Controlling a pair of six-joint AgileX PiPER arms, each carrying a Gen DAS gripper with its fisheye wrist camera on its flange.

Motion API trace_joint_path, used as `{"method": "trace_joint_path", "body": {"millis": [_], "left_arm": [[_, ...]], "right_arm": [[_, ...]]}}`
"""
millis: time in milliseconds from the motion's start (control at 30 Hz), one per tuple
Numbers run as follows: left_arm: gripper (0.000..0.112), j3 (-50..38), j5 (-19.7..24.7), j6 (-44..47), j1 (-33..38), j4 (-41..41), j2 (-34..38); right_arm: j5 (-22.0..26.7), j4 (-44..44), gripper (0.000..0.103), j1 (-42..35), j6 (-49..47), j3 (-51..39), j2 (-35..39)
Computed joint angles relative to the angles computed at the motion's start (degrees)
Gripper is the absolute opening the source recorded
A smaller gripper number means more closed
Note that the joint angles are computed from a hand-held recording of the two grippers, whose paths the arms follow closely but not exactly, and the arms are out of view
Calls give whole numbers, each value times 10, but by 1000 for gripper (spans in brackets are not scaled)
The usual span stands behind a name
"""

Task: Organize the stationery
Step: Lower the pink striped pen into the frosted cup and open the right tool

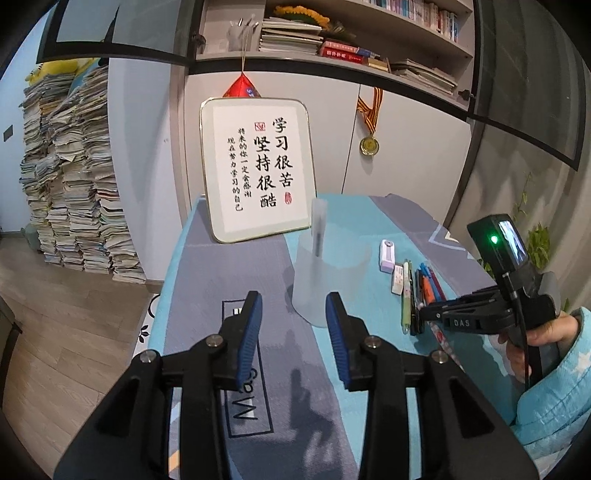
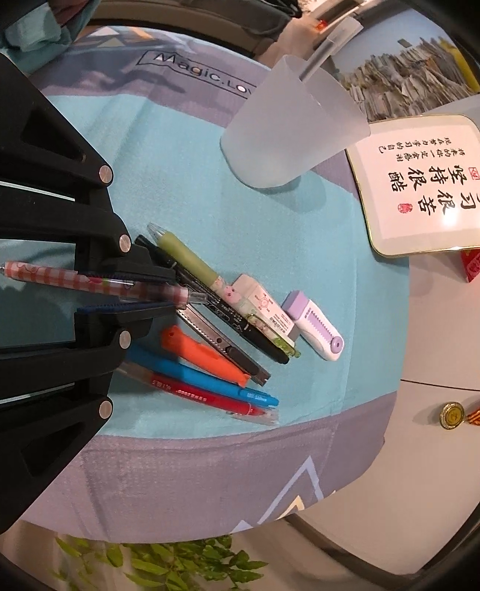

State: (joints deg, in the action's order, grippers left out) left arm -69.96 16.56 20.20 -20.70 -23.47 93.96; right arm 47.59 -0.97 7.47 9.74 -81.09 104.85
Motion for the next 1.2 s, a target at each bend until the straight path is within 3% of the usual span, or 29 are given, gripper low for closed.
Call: {"method": "trace_joint_path", "body": {"millis": [133,200,500,667,767,933,1200], "left_arm": [[33,2,4,8,1,-12,1],[33,4,4,9,2,-14,0],[33,7,9,28,-5,-33,0],[33,12,11,56,-1,-60,-5],[33,11,16,61,2,-67,-3],[33,20,17,58,8,-64,-10],[33,16,20,60,33,-67,-6]], "right_arm": [[-4,71,18,-28,-41,2,6],[-19,54,11,-27,-21,16,-8],[-87,-39,11,16,47,77,-148],[-124,-101,11,59,81,67,-175],[-140,-125,11,82,87,39,-157],[-150,-90,11,93,59,-50,-98],[-189,-120,11,114,113,-152,-24]]}}
